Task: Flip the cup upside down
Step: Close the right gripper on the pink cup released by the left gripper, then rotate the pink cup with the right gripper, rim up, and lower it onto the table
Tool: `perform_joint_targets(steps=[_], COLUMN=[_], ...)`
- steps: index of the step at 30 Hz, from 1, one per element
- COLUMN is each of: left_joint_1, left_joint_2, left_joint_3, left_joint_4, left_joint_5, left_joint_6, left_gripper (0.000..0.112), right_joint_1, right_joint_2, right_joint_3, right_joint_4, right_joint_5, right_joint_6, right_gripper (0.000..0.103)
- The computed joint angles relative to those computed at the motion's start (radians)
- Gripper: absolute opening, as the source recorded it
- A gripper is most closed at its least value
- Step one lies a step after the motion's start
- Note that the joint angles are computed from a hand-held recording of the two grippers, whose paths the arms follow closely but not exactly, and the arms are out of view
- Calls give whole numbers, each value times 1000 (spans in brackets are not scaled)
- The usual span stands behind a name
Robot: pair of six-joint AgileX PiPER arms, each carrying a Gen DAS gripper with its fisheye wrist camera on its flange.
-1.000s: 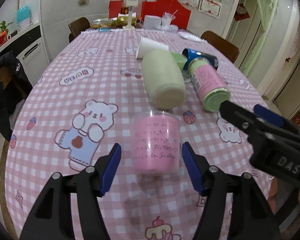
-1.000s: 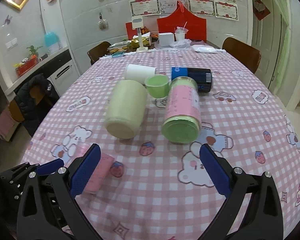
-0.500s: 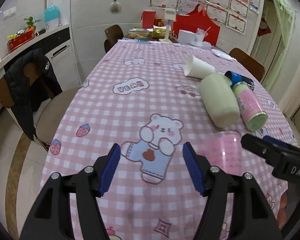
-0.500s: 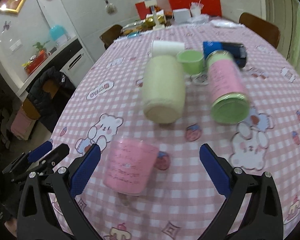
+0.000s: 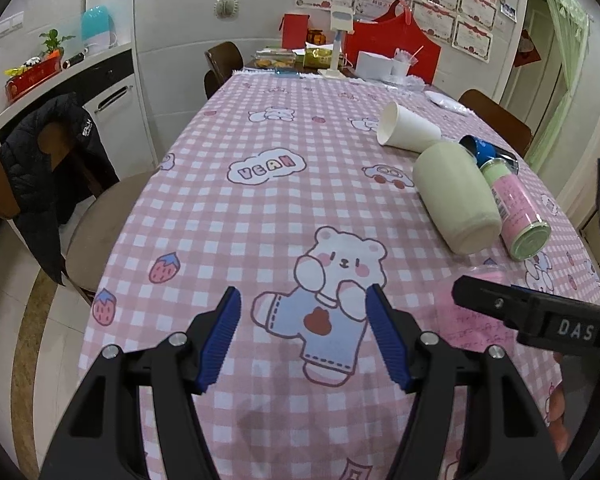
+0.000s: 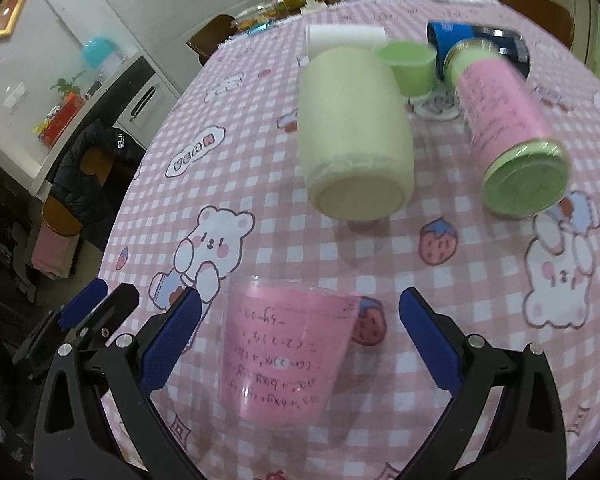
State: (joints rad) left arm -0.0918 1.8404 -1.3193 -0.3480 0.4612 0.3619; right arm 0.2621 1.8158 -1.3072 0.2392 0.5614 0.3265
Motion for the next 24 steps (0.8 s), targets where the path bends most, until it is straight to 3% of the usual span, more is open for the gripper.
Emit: perform_joint_targets(steps=[13, 21, 24], left_joint_1=[4, -2, -8], left_joint_2=[32, 40, 38], left_joint_3=[-26, -31, -26], left_joint_4=[-6, 7, 16], left_joint_5=[9, 9, 5], left_joint_6=[12, -1, -6], left_gripper=[64, 64, 64], right_joint_1=[-2, -13, -28], right_joint_2=[39, 38, 34], right_joint_3=[-31, -28, -10], right_joint_4=[24, 72, 119], right_joint_5=[16, 14, 9], right_joint_6=[-34, -103, -151], right_gripper=[93, 79, 69])
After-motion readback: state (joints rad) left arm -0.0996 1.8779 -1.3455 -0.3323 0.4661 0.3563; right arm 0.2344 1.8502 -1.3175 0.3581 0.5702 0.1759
